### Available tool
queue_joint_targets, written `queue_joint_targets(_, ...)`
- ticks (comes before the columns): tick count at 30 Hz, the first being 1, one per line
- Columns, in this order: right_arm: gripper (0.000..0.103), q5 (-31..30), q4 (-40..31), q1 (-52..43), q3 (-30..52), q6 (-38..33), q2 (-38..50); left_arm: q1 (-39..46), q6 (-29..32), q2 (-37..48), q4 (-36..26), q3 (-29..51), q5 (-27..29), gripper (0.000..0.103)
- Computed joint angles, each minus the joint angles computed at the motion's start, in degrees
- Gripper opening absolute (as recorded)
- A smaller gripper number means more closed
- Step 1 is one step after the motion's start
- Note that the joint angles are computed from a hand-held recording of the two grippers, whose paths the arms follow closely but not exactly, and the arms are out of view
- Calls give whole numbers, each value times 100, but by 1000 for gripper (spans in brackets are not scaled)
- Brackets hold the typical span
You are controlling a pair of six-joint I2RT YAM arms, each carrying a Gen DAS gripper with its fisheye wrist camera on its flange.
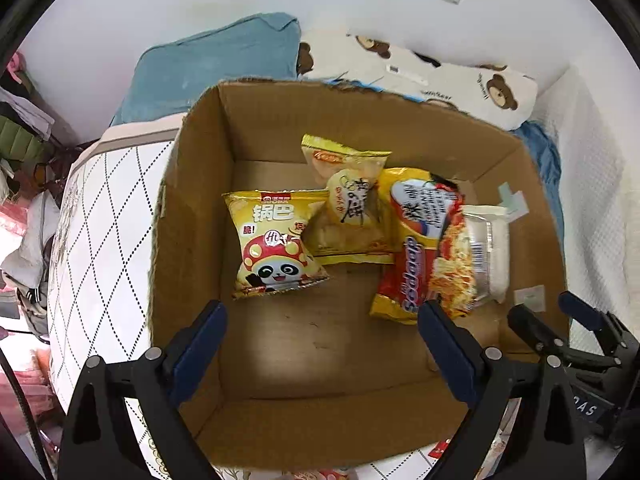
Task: Organize snacks
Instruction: 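Carry both packs into the box and release them beside the noodle bag, then grasp the candy-ball bag with the right tool while the left grasps the panda bag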
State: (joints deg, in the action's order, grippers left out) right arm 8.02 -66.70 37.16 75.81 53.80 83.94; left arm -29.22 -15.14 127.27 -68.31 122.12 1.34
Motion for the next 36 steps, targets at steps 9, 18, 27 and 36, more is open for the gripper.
queue_joint_targets(9, 99, 732, -586, 864, 355, 589, -348, -252, -87, -1321, 700, -1377, -324, 97)
queue_joint_targets(18, 99, 1226, -1185, 1800, 877, 1485, -660, -420, -295, -2548, 1056, -2432, -393, 97)
queue_joint_targets(27, 62, 1109, -856, 3115, -416, 3231, -1495, -833, -532, -3633, 1434, -4451, -562, 97)
queue_joint_targets(36, 62, 403, 565, 3422, -2463, 4096, -2073, -994, -416, -2234, 2183, -5494, 94, 97)
